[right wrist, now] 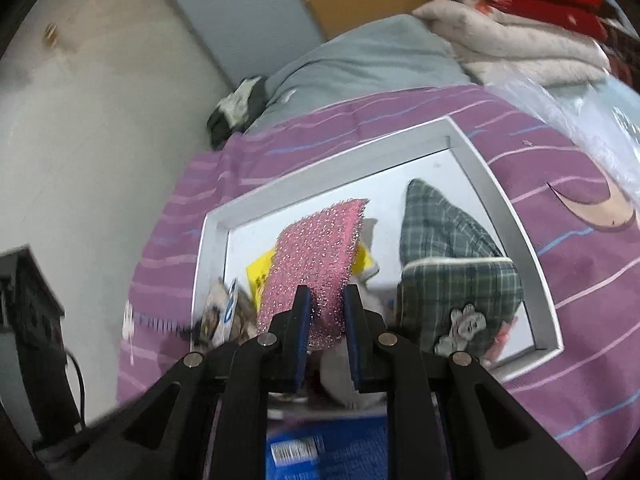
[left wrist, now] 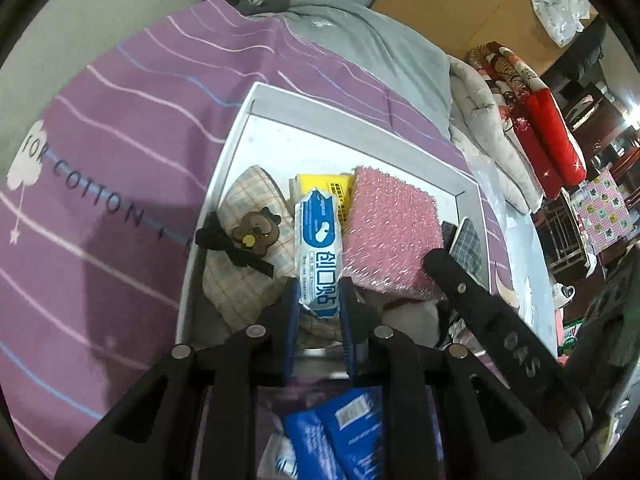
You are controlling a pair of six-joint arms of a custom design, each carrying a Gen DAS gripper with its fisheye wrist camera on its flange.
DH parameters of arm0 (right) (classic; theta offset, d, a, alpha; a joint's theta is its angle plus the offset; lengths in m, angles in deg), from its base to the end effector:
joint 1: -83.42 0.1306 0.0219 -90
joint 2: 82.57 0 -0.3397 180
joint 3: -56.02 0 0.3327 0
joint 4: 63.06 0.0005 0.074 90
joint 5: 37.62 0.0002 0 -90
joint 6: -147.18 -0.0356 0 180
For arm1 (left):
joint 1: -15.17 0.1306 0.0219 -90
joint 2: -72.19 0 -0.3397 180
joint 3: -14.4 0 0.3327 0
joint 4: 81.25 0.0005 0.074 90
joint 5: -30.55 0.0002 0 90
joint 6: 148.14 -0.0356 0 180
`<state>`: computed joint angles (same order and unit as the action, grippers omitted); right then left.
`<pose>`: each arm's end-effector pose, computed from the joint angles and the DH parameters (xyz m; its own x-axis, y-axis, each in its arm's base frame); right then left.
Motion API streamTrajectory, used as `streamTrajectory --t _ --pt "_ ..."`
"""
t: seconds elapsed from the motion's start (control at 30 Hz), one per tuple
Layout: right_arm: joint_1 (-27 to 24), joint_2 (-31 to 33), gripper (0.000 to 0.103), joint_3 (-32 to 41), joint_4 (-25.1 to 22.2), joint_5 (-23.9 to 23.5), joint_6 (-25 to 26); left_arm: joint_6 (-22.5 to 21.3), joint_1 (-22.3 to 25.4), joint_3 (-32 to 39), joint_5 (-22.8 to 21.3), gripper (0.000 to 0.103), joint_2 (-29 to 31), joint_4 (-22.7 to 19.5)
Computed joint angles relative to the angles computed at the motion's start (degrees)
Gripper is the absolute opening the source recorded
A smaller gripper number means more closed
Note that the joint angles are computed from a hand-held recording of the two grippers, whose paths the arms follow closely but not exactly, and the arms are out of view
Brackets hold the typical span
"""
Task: Organize soft objects
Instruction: 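Lower bandage box into tray with left gripper while right gripper releases pink pouch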
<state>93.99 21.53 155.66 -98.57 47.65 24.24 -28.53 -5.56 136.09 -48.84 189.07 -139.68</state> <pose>0.5109 0.0978 0.3637 -0.6632 0.4275 -0.6144 0.1378 0.8765 0.4612 0.5320 -0.2089 0.3736 -0.8770 -0.1873 -0.4424 0.0192 0.9064 -0.4219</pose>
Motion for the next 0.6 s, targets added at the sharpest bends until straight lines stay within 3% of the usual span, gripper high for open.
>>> streamTrajectory --t 0.1,0.2,0.37,0.47,0.6 --pt "-1.1 -0.7 0.017 -3.9 6.1 3.2 -11.1 -0.6 -0.2 3.5 -0.1 0.021 2.3 -1.3" --pt "-1.7 -1.7 0.017 -5.3 6.1 5.9 -14.9 -1.4 -0.5 7.8 -0.1 0.021 4.8 -3.6" --pt "-1.5 -3.2 0.047 -6.6 7.1 4.3 -12.6 -3.0 -1.6 16.8 -1.5 0.019 9.7 -8.4" --pt "-1.1 -4.1 0.050 -7.4 7.3 5.3 -12.3 -2.6 -1.8 23.0 -2.6 0.020 13.7 -12.0" --pt "-1.7 -4.6 0.052 -7.4 7.0 3.3 -10.9 -1.9 -1.4 29.3 0.3 0.020 18.2 -15.2"
